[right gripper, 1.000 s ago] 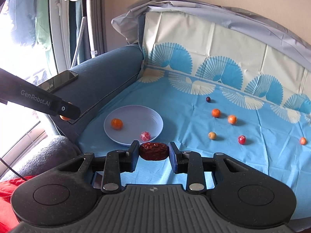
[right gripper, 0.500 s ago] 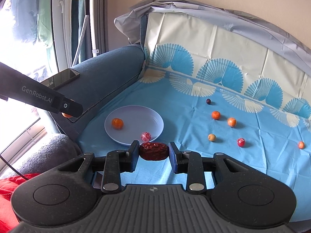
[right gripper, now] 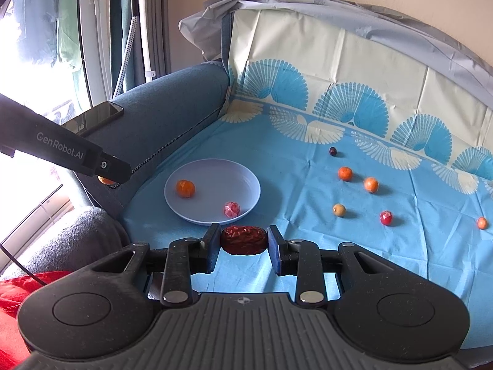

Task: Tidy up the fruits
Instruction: 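Carry longan and jujube to the plate and open both tools over it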

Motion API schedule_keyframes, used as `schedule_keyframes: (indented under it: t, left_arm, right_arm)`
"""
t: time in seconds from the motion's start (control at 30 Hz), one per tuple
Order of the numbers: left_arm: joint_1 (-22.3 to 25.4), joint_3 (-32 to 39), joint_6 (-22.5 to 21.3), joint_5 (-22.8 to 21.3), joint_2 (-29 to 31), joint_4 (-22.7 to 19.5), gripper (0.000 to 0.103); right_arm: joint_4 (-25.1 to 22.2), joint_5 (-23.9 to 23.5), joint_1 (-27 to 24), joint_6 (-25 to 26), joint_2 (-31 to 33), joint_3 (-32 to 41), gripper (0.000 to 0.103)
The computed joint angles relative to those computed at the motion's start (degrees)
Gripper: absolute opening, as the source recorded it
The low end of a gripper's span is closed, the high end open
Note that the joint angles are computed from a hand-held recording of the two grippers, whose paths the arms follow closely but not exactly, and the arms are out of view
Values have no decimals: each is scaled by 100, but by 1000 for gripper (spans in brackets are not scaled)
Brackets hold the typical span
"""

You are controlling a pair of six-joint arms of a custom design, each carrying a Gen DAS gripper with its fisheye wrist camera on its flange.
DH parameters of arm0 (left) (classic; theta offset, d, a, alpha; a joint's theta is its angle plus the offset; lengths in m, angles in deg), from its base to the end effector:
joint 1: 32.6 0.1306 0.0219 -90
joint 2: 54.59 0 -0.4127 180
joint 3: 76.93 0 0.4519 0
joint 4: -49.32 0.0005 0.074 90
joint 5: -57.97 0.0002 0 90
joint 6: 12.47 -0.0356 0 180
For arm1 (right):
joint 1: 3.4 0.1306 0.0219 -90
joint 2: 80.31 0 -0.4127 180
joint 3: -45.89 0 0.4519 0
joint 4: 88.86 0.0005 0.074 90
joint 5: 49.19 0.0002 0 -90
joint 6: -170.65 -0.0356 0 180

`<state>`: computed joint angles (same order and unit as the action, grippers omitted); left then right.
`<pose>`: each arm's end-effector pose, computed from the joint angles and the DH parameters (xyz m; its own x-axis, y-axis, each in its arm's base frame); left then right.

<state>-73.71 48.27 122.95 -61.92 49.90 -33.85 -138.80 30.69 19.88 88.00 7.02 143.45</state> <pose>0.4605 -0.3790 0.5969 -0.7513 -0.1640 -0.6393 -0.1976 0.9801 -0.0192 0.4856 0.2152 0.5533 -0.5164 -0.3593 -0.7773 -0.5841 0.8116 0.0129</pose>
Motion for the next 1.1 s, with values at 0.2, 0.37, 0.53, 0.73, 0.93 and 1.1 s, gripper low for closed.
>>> schedule_keyframes:
  t: [0.2,0.37,0.53,0.73,0.93,1.1]
  left_arm:
    - [189,-81,14,113,11,36,28]
    - [380,-109,0,247,57,57,28]
    - [598,-67,-95,395,166,64,28]
    - [919,-26,-191,672,356,86,28]
    - [1231,157,-450,939,712,109,28]
    - [1454,393,-779,1170,1073,192,28]
  right_arm:
    - [-130,12,-8,40,150,106,34]
    - [-203,38,16,105,337,259,34]
    - [-170,44,64,86,651,524,34]
    - [-145,-16,112,99,1217,1021,34]
    - [-142,-85,92,203,1933,1636,34]
    - [-150,-174,73,235,2472,2082,34]
